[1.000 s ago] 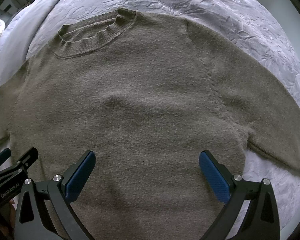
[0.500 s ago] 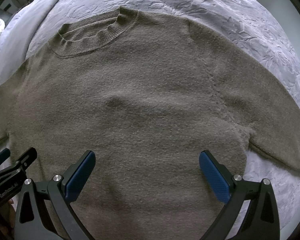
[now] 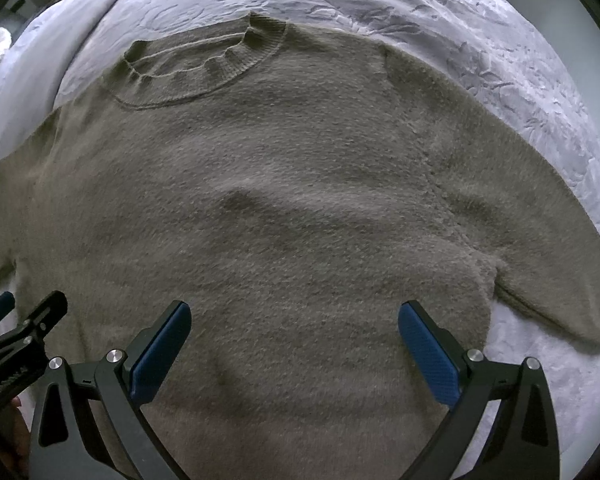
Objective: Fold small clothes
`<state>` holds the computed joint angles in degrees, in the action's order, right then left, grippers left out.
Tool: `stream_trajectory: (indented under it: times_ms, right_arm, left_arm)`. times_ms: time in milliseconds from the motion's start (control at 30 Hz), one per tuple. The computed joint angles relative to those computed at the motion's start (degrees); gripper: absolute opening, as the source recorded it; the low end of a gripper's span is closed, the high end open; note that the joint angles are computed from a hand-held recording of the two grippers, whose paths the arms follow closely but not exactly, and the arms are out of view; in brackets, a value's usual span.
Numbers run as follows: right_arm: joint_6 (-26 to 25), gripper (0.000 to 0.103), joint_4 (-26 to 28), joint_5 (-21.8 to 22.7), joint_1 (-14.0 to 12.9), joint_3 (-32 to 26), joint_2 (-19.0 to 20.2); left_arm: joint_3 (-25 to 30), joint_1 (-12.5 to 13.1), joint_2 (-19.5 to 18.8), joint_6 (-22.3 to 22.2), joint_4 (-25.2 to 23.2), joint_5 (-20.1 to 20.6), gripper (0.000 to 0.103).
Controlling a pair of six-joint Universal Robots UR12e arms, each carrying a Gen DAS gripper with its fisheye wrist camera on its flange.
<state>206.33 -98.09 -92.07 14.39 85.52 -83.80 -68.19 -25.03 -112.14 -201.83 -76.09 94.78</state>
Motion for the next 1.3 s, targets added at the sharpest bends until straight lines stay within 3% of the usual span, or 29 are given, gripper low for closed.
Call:
stream_trajectory:
  times_ms: [300,567,733,867,967,1067,1133,1167,1200,1300]
  right_arm:
    - [0.8,0.103,0.8,-0.9,1.5,-1.9,1.5]
    - [0.2,0.103,-2.3,1.6,2.1,-2.4,2.3]
    - [0.1,0.103,-8.1,8.9,2.1,-1.1,2.0]
    - [-0.8,0.103,-8.1,13.3,3.2,-2.5,3.4]
    - [-2.7,0.103,-7.6,17.2,4.0,-3.6,4.4]
    - [-4.6,0.103,-6.9,17.4,5.4,-4.9,5.3]
    - [-4.9,0.103,-5.8,17.0,6.6,-7.0,6.7]
    - [-5.0,0.103,-5.6,17.0,7.1,-7.4,7.1]
    - [-5.3,0.103,-5.3,17.0,7.4,-7.9,7.4]
    - [-6.1,0.103,-4.0,16.4,8.0,-9.6,8.4]
  left_arm:
    - [-1.1,1.5,1.5,0.4,-2.5,0.4,0.103]
    - [-6.4,4.3,5.4,-0.6,0.2,-0.8,0.103]
    - [-12.1,8.4,9.6,-1.8,4.9,-2.6,0.103]
    - [-16.3,12.2,12.7,-3.8,7.4,-4.9,0.103]
    - [-20.8,15.9,16.4,-3.6,11.6,-4.1,0.103]
    - [-25.0,19.3,19.8,-5.3,14.3,-3.0,0.103]
    - [-27.4,22.6,21.5,-7.6,15.0,-4.9,0.103]
    - [-27.6,22.5,21.2,-9.2,14.4,-5.7,0.103]
    - [-29.1,23.9,22.0,-10.4,15.6,-6.0,0.103]
    - [-28.7,25.1,19.2,-14.6,17.0,-9.8,0.103]
